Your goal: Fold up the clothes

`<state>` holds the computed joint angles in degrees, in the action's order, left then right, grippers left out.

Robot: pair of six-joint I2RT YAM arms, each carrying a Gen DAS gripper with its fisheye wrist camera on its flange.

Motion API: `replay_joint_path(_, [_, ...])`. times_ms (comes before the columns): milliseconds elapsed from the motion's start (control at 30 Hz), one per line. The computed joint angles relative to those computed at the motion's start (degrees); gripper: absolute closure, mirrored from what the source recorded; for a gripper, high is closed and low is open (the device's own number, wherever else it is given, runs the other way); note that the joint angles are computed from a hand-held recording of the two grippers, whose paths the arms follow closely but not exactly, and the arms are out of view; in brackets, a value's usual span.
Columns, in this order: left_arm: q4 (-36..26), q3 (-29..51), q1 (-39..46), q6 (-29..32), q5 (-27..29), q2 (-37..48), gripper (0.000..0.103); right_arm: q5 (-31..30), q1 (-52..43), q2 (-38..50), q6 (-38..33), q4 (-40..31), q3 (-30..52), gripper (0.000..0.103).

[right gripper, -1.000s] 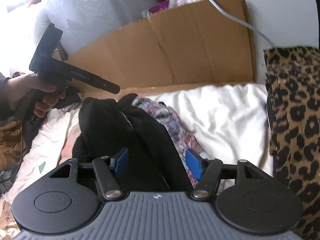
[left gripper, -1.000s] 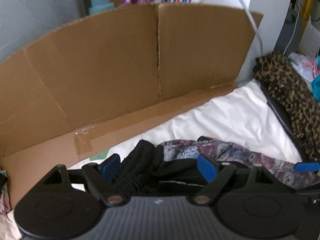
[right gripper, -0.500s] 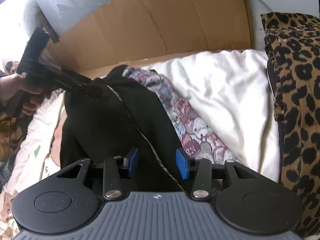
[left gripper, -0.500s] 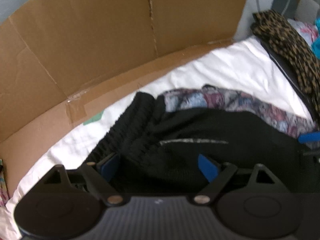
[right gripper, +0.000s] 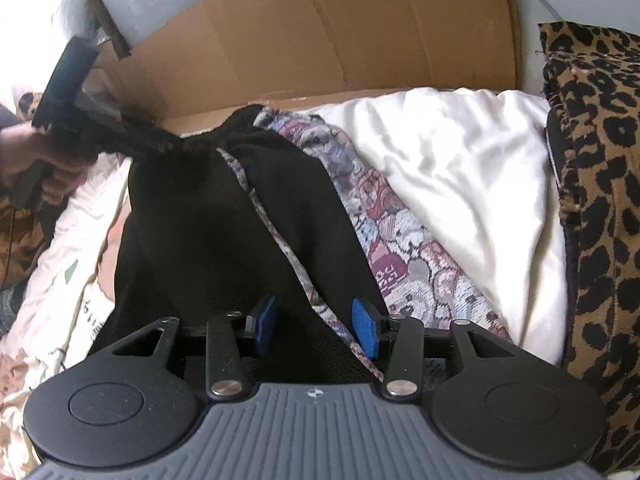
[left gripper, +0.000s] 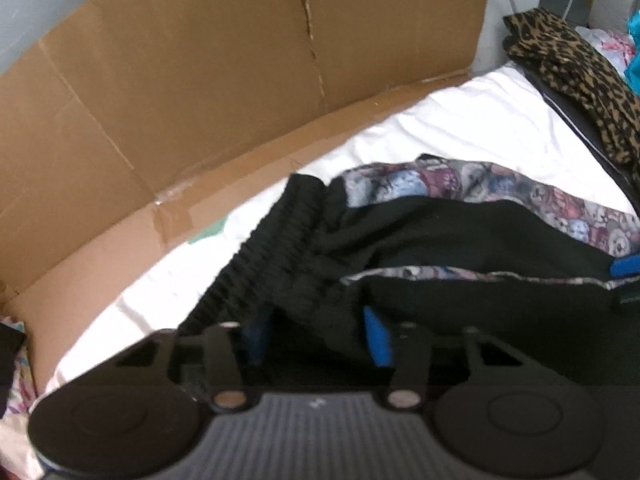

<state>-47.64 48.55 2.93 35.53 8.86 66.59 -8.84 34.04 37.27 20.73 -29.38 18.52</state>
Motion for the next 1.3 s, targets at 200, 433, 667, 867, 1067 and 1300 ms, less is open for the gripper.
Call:
replay_joint_path(200, [-0.09,0.19,-0.52,1.33,1.31,-0.35,0.073,0.50,1.92,1.95,-1.92,-0.46,0.58,0.100])
replay_joint_path(433, [2.83,1.19,-1.38,-1.42,4.86,-1.44,0.079,0.91,-2.53,-3.60,-1.61,-3.06,0.94,0.102])
replay_joint_path(667, [8.68,1.78,-6.41,-8.68,3.09,0.93,0.080,-0.70,-9.33,-6.66,-1.70,-3.55,0.57,0.102])
replay_joint_path(867, [13.42,1.93,-9.97,-14.40,1.60,3.75,0.080,-1.52,-14.52,-8.48,-2.94,-4.25,0.15,0.103])
replay_joint_path(1067, [17.72,1.12,-14.10,-17.56,-2.01,7.03,0.080,-4.69,-20.20,-9.15,-4.93,-4.57,-1.15,0.103])
replay_joint_path(1300, [21.34,1.34,-16.62,-20.74,-6.56,11.54,0.069,-5.27,-23.32,-7.99,-5.67,-3.08,-2.08,0.103])
